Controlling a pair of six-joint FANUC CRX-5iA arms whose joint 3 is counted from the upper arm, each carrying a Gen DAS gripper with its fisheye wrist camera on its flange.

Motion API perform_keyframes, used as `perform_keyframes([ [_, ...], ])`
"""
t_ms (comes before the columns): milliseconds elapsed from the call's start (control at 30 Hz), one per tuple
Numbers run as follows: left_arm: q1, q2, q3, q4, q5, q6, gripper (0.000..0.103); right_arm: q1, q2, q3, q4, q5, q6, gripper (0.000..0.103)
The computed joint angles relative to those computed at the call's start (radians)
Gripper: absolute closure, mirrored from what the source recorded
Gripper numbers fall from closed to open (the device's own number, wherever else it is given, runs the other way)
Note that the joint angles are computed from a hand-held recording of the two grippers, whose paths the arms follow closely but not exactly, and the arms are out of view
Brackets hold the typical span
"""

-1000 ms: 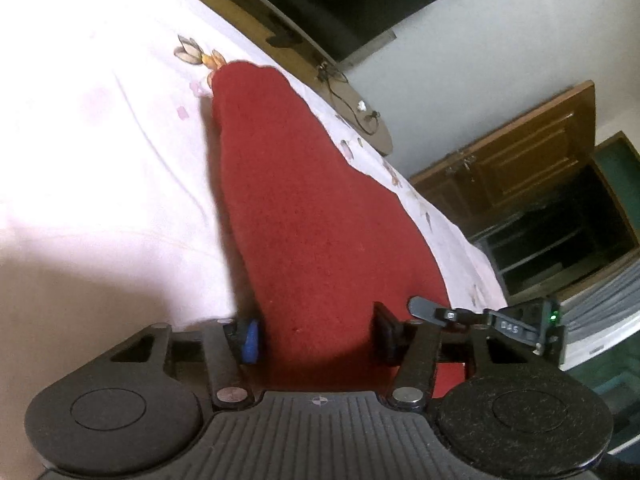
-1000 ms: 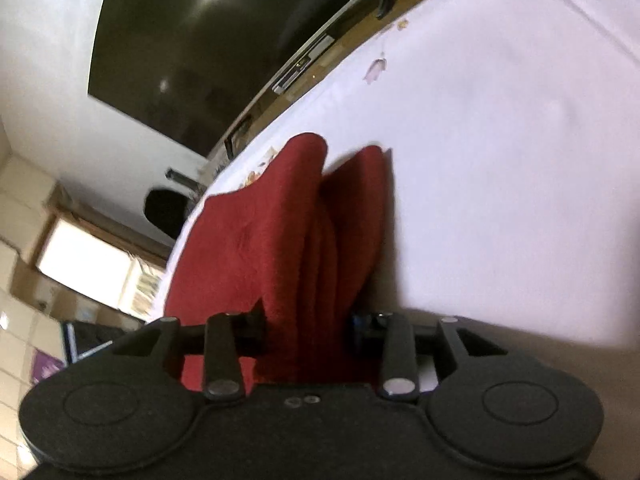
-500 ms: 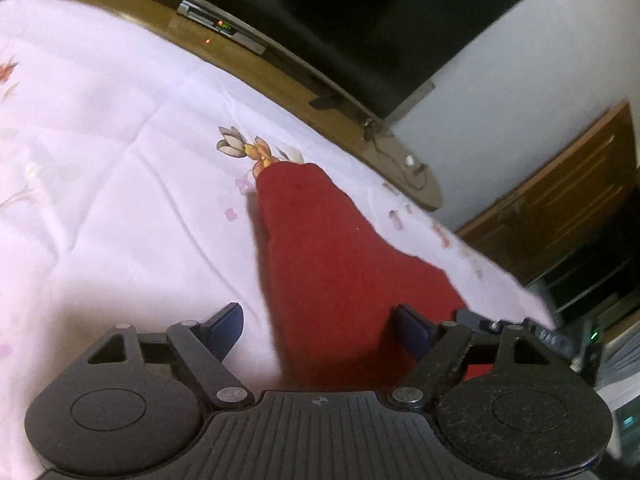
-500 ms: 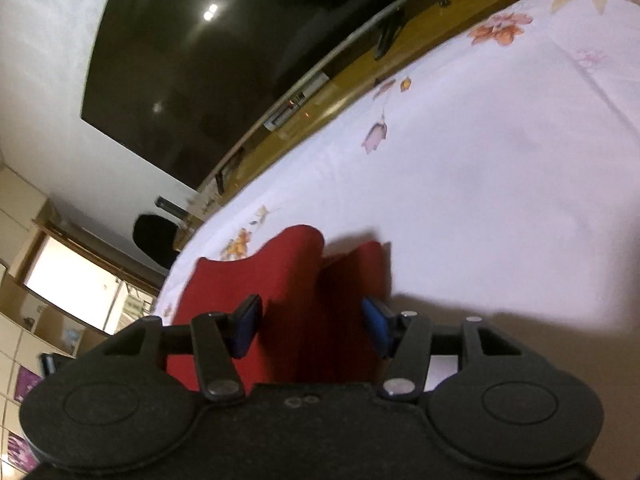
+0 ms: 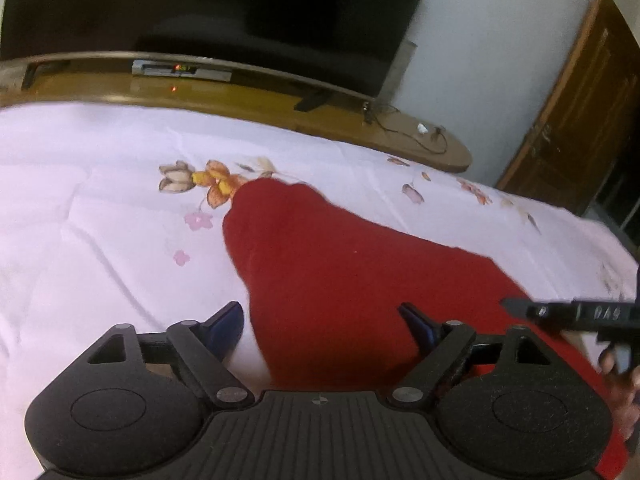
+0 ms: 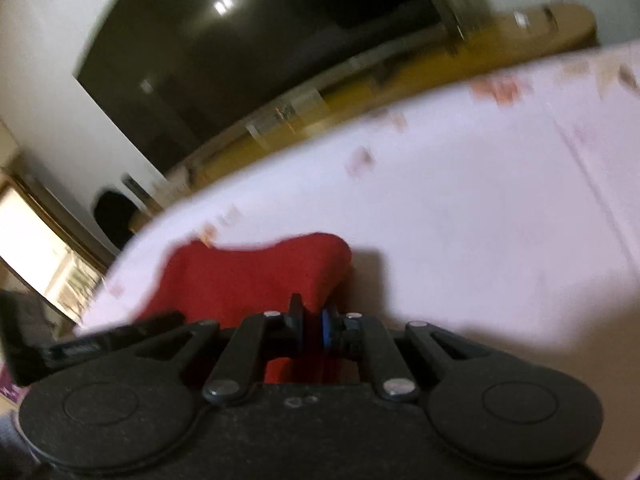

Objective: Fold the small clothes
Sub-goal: 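Open both tools and release the folded sweater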

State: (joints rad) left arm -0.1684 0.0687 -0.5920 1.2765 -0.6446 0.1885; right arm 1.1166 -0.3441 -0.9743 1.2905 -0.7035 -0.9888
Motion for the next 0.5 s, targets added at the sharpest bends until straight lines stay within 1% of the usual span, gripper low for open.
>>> perform_keyframes([
  [33,0.005,-0.002,0.005,-0.014,-0.006,0.009,0.018,-0.002,0.002,-0.009,0.02,0.004,-0.026,0.093],
  [67,0.016,-0.01,0.005,-0.033,-0.016,0.016,0.018,0.001,-0.004,-0.015,0.024,0.002,-0.043,0.091],
  [133,0.033,-0.029,0.005,-0.062,-0.026,0.025,0.018,0.029,-0.022,-0.013,-0.016,-0.027,-0.045,0.078],
  [167,0.043,-0.046,-0.004,-0.052,-0.031,0.012,0.018,0.056,-0.031,-0.008,-0.043,-0.064,-0.036,0.069],
  [200,0.047,-0.062,-0.016,-0.029,-0.025,-0.006,0.018,0.094,-0.044,-0.007,-0.061,-0.12,-0.032,0.067],
  [267,0.063,-0.117,-0.048,-0.002,-0.011,-0.02,0.018,0.17,-0.067,0.003,-0.084,-0.235,-0.012,0.067],
  [300,0.07,-0.145,-0.071,0.04,-0.016,-0.049,0.018,0.205,-0.076,0.01,-0.1,-0.278,0.006,0.071],
  [333,0.077,-0.174,-0.097,0.079,-0.027,-0.069,0.018,0.237,-0.085,0.016,-0.1,-0.313,0.021,0.073],
  [400,0.095,-0.217,-0.127,0.097,-0.065,-0.071,0.018,0.297,-0.082,0.033,-0.097,-0.367,0.051,0.073],
  [433,0.099,-0.24,-0.15,0.119,-0.098,-0.094,0.018,0.317,-0.068,0.049,-0.105,-0.38,0.077,0.075],
  [500,0.105,-0.256,-0.168,0.105,-0.142,-0.101,0.018,0.352,-0.037,0.075,-0.116,-0.389,0.116,0.075],
])
